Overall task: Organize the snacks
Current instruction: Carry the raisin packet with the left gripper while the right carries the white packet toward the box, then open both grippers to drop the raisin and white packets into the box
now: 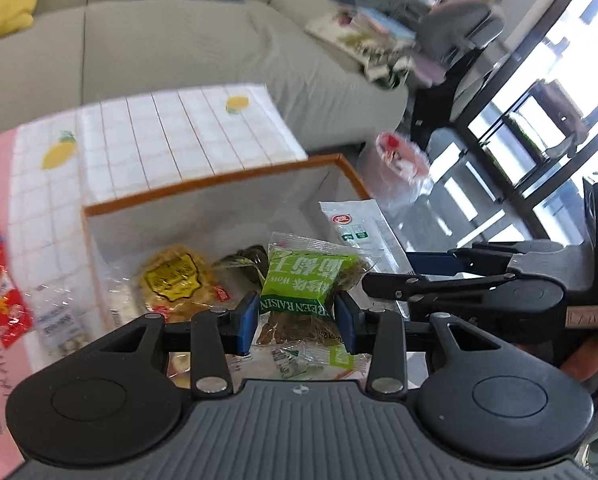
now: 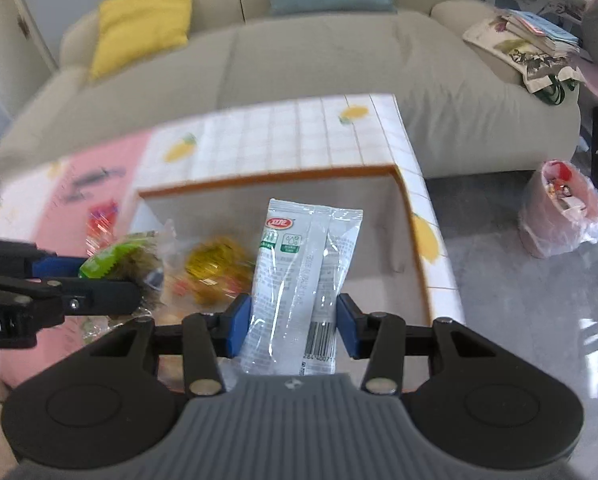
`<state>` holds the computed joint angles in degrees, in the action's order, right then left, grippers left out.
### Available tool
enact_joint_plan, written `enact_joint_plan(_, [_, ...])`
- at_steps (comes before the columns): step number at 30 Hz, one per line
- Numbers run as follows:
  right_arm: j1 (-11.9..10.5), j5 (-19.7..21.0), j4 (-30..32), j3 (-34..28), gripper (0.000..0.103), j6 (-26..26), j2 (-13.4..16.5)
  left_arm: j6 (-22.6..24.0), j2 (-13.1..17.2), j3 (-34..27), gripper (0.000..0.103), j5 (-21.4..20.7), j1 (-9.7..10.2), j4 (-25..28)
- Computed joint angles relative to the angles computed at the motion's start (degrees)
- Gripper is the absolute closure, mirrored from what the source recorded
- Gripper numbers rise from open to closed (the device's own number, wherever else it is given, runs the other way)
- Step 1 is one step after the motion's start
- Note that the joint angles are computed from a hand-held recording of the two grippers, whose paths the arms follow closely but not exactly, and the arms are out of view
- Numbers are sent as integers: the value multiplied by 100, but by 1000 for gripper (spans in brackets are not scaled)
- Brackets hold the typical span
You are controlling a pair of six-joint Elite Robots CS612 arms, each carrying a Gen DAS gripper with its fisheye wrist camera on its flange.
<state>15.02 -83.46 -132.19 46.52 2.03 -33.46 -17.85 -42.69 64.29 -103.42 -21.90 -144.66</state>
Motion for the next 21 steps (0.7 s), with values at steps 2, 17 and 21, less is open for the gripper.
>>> enact_joint_plan(2, [14, -237, 339, -275, 58, -353, 168, -177, 153, -209, 58, -201, 14, 283])
enact_joint_plan(17, [-35, -430, 2414, -1789, 57, -1520, 1019, -567, 880, -1349, 57, -467, -52, 1898])
enact_joint_plan(21, [-31, -466, 2492, -1866, 57, -1730, 1061, -497, 994, -1601, 57, -396, -62, 2396])
